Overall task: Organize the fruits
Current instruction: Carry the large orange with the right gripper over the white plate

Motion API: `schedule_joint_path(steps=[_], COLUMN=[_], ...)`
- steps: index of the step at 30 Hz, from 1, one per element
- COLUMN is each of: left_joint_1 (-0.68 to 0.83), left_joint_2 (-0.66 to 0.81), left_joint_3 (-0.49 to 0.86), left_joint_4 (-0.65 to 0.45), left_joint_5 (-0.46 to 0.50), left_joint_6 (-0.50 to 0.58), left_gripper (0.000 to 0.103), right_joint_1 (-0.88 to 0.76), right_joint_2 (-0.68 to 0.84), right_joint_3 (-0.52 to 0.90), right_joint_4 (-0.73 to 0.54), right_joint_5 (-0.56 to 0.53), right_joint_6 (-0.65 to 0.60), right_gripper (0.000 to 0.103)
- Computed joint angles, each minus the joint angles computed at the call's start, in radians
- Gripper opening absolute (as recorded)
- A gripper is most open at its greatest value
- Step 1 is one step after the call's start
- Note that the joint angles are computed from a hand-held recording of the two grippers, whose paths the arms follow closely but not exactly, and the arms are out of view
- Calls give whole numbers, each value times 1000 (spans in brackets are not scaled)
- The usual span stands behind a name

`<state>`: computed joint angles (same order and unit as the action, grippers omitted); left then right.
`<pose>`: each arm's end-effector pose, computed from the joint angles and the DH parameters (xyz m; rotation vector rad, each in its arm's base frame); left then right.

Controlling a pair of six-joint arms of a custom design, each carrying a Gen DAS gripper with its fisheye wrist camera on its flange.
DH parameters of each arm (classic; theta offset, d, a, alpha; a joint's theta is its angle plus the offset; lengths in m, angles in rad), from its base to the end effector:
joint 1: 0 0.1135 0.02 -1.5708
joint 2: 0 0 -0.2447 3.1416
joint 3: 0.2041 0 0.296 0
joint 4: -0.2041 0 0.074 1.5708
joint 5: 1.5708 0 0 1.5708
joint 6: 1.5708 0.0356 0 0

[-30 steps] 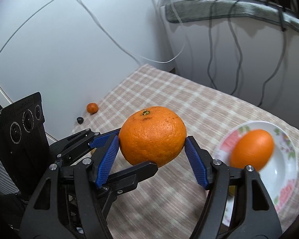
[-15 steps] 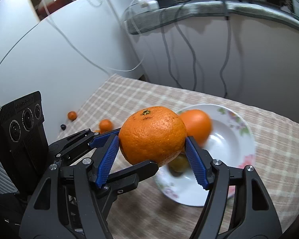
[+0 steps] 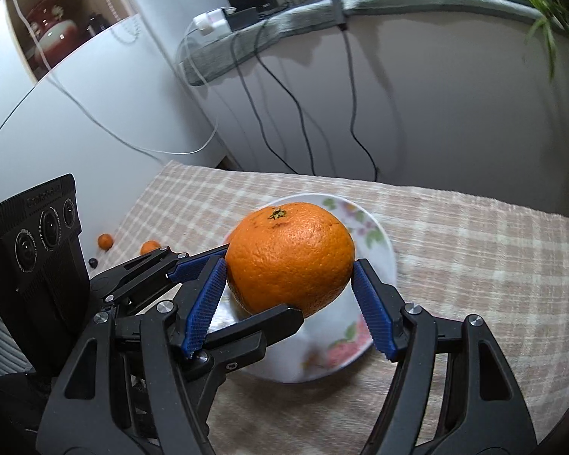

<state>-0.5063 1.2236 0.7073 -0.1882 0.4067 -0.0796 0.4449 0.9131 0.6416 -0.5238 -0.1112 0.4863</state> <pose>0.2553 -0.1577 0.1836 0.7053 2.2139 -0.7655 0.2170 0.1079 0.2091 -0.0049 2.4370 0.5679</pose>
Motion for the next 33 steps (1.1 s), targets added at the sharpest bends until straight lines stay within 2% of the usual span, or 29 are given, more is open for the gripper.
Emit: schedule_joint_path(steps=[16,26,33], left_joint_1=[-46,-66,-65], left_joint_2=[105,112,89], left_joint_3=[41,43,37], left_joint_4=[15,13,0], left_joint_5=[-67,-114,-111], left_joint_6=[32,74,83], left_gripper=[67,67,65], right_joint_1=[-89,-83,-56], right_joint_2=[19,29,23], right_joint_3=[-59,-58,-49], right_joint_4=[55,48,43], right_joint_5=[-84,-72,-45], right_joint_6=[-8,1,-3], right_gripper=[71,71,71])
